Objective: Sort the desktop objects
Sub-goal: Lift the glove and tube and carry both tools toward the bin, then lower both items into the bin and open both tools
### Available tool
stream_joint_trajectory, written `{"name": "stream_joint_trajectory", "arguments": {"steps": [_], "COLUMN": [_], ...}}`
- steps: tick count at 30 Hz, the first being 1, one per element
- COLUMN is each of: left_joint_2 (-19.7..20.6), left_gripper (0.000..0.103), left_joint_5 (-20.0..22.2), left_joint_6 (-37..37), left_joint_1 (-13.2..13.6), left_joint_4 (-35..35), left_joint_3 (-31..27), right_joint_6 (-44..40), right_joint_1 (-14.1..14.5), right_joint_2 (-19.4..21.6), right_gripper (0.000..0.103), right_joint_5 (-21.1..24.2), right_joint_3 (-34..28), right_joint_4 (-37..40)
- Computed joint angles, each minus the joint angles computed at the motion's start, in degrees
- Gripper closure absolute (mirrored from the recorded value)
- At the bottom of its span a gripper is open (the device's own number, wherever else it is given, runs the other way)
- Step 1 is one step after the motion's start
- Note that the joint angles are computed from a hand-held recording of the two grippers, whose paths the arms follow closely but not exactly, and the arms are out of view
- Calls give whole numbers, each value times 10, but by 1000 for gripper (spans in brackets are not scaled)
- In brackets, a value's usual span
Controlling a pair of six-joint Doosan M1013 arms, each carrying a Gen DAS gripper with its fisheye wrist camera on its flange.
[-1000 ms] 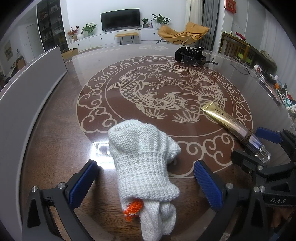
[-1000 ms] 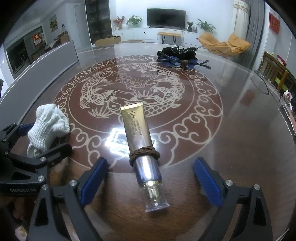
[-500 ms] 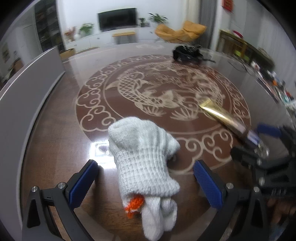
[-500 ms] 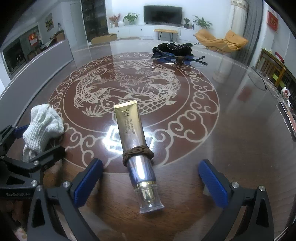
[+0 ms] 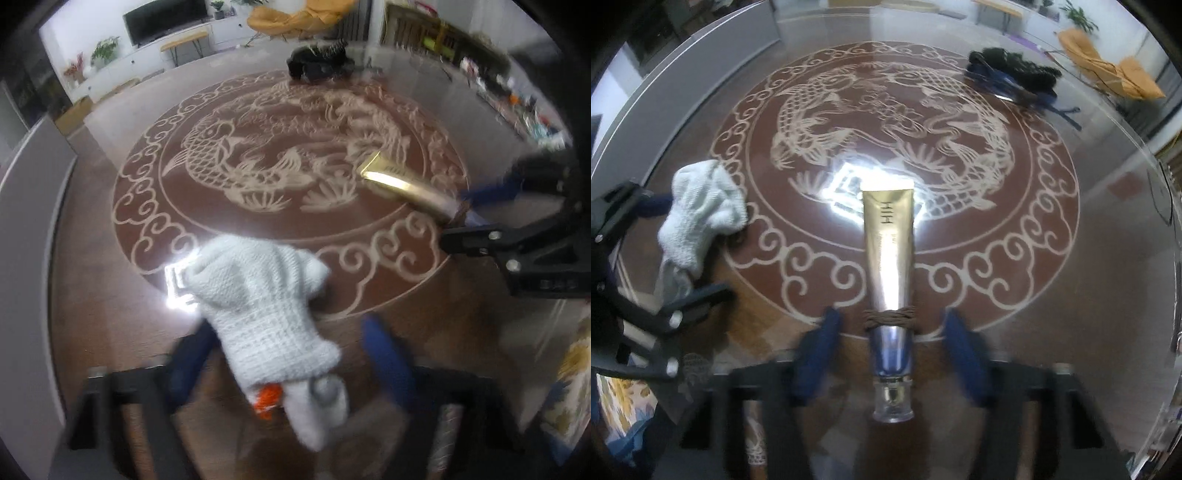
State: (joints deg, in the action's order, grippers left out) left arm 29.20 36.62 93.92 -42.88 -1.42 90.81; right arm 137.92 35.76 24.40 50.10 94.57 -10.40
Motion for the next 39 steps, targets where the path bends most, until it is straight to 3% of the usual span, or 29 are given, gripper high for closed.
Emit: {"name": "stream_joint_trajectory", "arguments": {"steps": [1,4,7,12,20,24,28,30,34,39], "left_joint_2": [0,-11,-33,-65,-136,-161,-171,-169,-155,-123], "left_gripper": [64,66,66,66,66,66,66,66,66,62], "left_joint_5": [-3,-25,-51,-65,-85,-89,-93,-86,-72,-45], "left_joint_6": [7,16,40,75,134,116,16,-11,-64,-114], "left_joint_1": [3,8,16,33,92,132,176,197,227,252], "left_joint_4": [-15,-44,-82,-128,-205,-190,-90,-74,-31,-6], "left_joint_3": [-2,7,29,49,80,88,92,91,89,82], "right_joint_6": [-3,4,30,48,83,42,-40,-95,-191,-232], "right_joint_1": [0,2,-1,3,34,49,62,69,81,84], "right_joint_2": [0,-10,-39,-65,-55,-26,19,48,123,214], "right_gripper": [73,73,73,73,74,73,73,73,73,73], "right_joint_5": [5,-1,-57,-88,-96,-100,-104,-100,-55,28], "right_joint_3": [-2,2,28,35,-32,-107,-196,-247,-367,-500], "right_joint_4": [3,3,22,31,-29,-39,-4,31,94,129]}}
